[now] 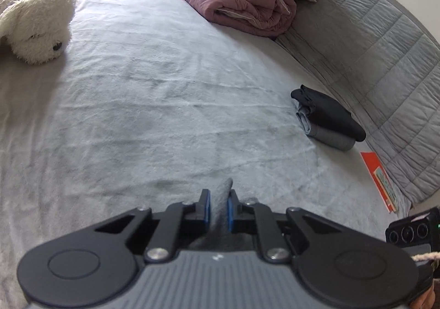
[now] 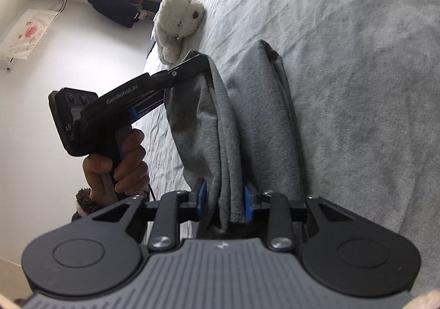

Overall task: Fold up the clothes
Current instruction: 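Release the left gripper and lift it away while the right gripper holds the shirt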

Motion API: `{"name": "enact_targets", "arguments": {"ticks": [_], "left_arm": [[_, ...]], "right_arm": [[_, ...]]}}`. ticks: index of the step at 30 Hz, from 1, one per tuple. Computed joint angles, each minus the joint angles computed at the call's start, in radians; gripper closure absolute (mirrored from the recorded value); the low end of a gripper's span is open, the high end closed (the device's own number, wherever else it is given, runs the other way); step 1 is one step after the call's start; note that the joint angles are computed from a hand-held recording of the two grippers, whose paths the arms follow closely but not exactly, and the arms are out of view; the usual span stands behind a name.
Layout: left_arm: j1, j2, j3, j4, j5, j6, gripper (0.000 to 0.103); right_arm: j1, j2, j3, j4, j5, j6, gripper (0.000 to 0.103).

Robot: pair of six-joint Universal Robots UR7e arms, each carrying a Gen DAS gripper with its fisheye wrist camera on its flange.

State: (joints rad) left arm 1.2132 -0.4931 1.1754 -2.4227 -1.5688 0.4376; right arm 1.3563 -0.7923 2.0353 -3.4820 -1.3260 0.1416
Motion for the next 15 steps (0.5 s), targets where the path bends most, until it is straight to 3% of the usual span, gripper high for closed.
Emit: {"name": "enact_targets", "arguments": {"ticks": [3,6,15], "left_arm": [[-0.015,-0.016,0.035,-0.038,0.009,-0.010,0.092],[-0.035,-0.017,0.062,-0.076,0.021,0.002,0.092],[-0.058,0.046,0.089,-0.173,0.048,-0.027,0.094]], "right_arm": [[-0.035,0.001,0.016,-0.013,0.128,0.060,0.087],[-0.065,-0.002,0.036,-0.040,0.203,0.145,0.088],[-0.146,-0.036,0.095,-0.025,0.194,0.245,0.089]]}}
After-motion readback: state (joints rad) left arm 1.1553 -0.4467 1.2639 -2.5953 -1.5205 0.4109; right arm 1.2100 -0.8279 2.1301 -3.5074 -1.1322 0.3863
